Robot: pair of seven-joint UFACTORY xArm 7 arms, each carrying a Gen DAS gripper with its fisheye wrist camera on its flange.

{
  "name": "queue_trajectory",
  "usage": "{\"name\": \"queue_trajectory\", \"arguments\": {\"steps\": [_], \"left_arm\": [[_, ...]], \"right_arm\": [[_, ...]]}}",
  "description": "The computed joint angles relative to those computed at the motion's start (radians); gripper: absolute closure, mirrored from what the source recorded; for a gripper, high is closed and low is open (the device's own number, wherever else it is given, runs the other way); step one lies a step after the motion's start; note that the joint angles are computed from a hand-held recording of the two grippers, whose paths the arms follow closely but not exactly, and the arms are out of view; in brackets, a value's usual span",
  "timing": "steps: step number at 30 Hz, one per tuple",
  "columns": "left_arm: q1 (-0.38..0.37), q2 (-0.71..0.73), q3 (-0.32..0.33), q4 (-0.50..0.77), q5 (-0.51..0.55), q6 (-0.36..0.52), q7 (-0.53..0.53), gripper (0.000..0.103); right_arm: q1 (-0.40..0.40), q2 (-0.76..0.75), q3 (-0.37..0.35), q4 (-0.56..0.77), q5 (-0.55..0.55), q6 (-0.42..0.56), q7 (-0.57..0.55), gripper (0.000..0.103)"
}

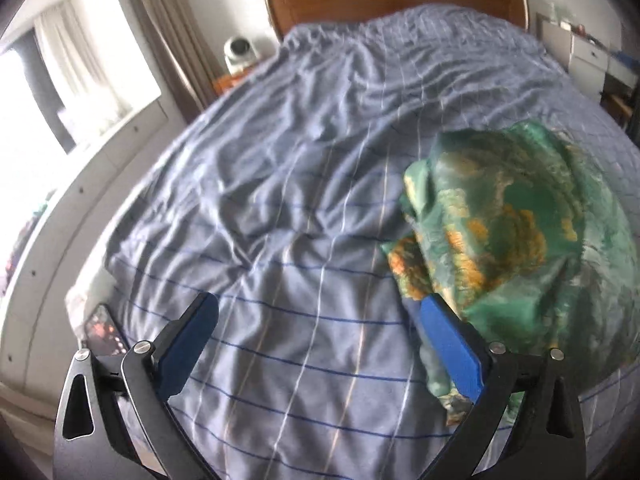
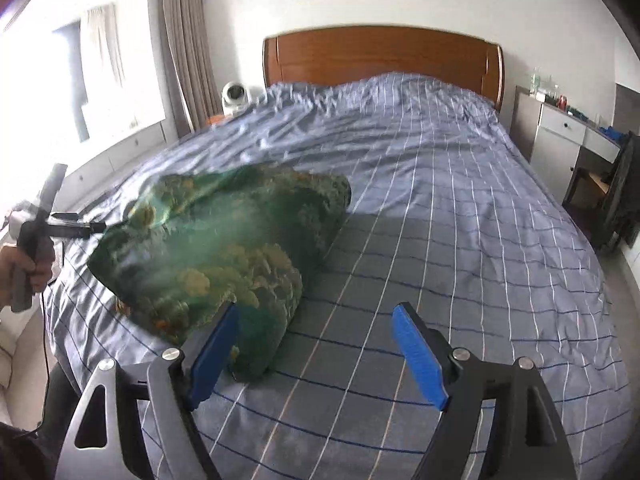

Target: Fold large clothes

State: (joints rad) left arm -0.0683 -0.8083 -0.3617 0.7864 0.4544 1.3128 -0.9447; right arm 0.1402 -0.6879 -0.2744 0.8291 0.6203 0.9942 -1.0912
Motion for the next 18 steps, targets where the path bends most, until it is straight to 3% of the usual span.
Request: {"name": "queue_trajectory", "arguments": {"steps": [10,13,15,17,18], "left_arm": [[0.026,-0.005,-0.04,0.056,0.038,0.032,-0.059,0.002],[0.032,0.002,-0.049,0.072,0.045,0.047,-0.065,0.002],[0.029,0.002,-0.048,0.075,0.044,0.052,-0.067,0.002],[0.014,-0.008,-0.022,0.066,0.02,0.026,-0.071,0.002],[-0.013,-0.029,0.029,0.042,-0.023,-0.027,-0.064,0.002]], "right_arm": [[0.018,-0.053,-0.026,-0.025,0.038,0.002,-0.048,0.021],[0.02,-0.059,-0.025,-0.03,0.025,0.018,-0.055,0.0],[0.022,-0.068,-0.026,-0.038,0.023,0.027,-0.061,0.0],[0.021,-0.074,-0.024,-0.045,0.017,0.035,-0.063,0.0],[0.02,-0.074,-0.023,-0.045,0.013,0.045,-0.06,0.0]]}}
